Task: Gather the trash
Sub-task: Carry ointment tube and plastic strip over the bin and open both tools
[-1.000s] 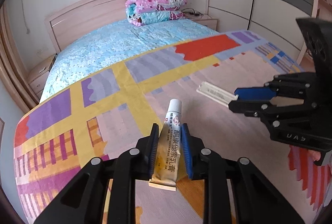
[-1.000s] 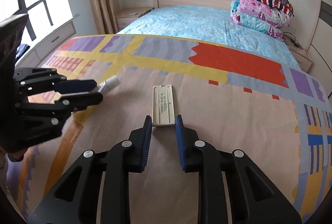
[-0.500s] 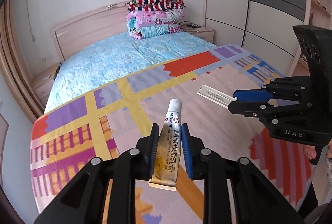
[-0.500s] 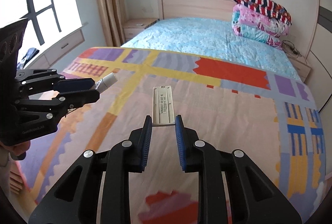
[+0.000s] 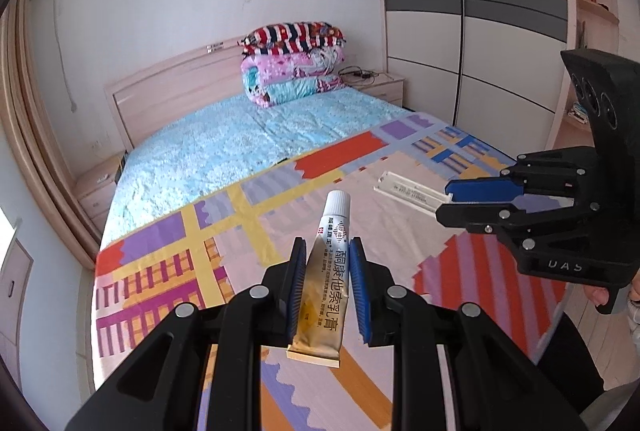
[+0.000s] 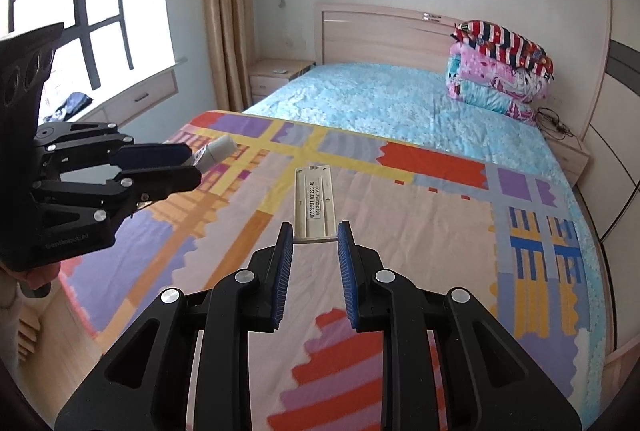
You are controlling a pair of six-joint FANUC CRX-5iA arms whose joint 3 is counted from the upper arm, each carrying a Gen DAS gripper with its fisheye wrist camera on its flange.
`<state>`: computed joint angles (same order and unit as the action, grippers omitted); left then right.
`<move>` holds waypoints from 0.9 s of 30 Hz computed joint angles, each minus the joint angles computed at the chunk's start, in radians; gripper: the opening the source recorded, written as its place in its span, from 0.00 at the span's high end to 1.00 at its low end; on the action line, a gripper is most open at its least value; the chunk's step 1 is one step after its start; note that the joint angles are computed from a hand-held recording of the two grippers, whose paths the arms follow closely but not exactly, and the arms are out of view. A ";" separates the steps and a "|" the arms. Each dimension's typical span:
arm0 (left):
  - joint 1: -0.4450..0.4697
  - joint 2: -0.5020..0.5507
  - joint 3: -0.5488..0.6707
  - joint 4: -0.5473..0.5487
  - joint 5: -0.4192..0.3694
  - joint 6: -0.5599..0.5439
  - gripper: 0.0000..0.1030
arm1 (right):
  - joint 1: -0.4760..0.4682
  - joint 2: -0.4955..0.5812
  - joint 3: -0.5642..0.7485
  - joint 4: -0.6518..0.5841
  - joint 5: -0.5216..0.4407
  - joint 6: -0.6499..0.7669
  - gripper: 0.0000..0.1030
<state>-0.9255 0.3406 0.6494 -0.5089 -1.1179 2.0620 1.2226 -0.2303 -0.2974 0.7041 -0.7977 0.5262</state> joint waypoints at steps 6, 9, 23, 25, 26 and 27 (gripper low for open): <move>-0.065 -0.023 0.006 -0.060 -0.018 0.038 0.79 | 0.080 -0.090 -0.068 0.085 -0.057 -0.067 0.78; -0.098 -0.039 -0.001 -0.086 -0.022 0.060 0.79 | 0.119 -0.133 -0.102 0.117 -0.081 -0.099 0.77; -0.227 -0.095 -0.112 -0.151 -0.007 0.236 0.79 | 0.345 -0.282 -0.258 0.212 -0.241 -0.197 0.77; -0.245 -0.096 -0.120 -0.167 -0.016 0.270 0.79 | 0.372 -0.299 -0.276 0.211 -0.254 -0.218 0.77; -0.259 -0.098 -0.129 -0.176 -0.014 0.293 0.79 | 0.387 -0.311 -0.289 0.212 -0.259 -0.233 0.78; -0.267 -0.103 -0.140 -0.178 -0.006 0.310 0.79 | 0.399 -0.320 -0.300 0.213 -0.262 -0.247 0.78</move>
<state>-1.1922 0.2372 0.5089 -0.6873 -1.1238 2.3716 1.6214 -0.5505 -0.5974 0.9170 -1.0597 0.2793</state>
